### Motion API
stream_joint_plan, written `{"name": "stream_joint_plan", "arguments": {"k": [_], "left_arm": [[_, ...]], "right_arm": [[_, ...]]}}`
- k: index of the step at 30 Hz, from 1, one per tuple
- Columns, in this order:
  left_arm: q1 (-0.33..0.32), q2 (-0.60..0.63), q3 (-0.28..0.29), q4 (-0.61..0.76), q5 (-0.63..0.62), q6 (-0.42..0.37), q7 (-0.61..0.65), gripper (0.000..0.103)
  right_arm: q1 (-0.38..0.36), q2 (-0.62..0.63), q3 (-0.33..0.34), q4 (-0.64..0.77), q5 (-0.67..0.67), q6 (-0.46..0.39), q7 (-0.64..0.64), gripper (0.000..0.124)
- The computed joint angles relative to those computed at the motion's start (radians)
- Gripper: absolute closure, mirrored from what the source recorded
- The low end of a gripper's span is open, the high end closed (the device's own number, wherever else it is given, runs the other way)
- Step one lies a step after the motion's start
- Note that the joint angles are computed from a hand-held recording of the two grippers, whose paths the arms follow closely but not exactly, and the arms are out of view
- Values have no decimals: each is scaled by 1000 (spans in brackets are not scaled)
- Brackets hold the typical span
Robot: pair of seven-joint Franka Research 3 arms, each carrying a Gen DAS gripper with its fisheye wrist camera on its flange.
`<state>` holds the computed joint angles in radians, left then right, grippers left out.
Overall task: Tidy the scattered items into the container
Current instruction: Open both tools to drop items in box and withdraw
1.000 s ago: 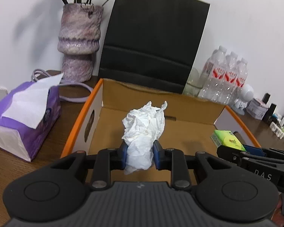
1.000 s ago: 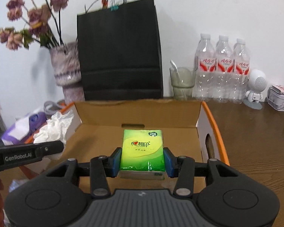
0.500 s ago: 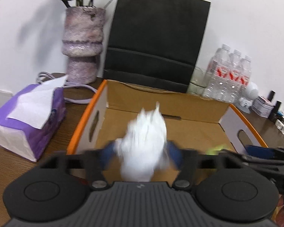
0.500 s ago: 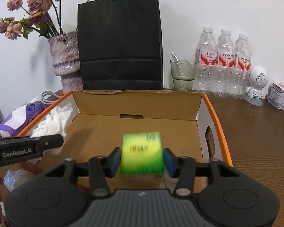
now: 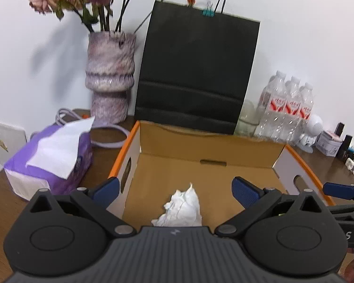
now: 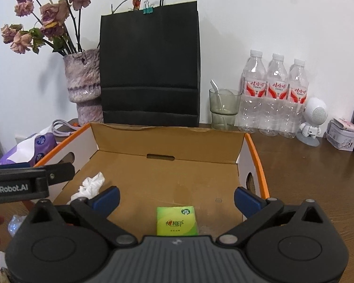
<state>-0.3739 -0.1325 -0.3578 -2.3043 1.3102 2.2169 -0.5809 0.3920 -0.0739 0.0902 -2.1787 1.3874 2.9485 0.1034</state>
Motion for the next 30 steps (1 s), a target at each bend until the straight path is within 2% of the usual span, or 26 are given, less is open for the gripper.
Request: {"name": "stream_joint_plan", "arguments": {"k": [3, 6, 12, 21, 30], "left_arm": [[-13, -24, -17, -5, 9, -43, -10, 0], [-22, -59, -27, -21, 9, -47, -6, 0], [-41, -145, -62, -80, -29, -72, 72, 0], [-89, -279, -107, -208, -224, -78, 199, 0], [-146, -328, -172, -287, -365, -55, 149, 0]], "right_arm": [[1, -24, -4, -9, 40, 0, -38, 21], [-4, -60, -18, -28, 63, -30, -56, 21], [-17, -149, -51, -96, 63, -64, -109, 21], [-48, -323, -119, -286, -73, -120, -47, 21], [-61, -548, -178, -529, -235, -172, 44, 21]]}}
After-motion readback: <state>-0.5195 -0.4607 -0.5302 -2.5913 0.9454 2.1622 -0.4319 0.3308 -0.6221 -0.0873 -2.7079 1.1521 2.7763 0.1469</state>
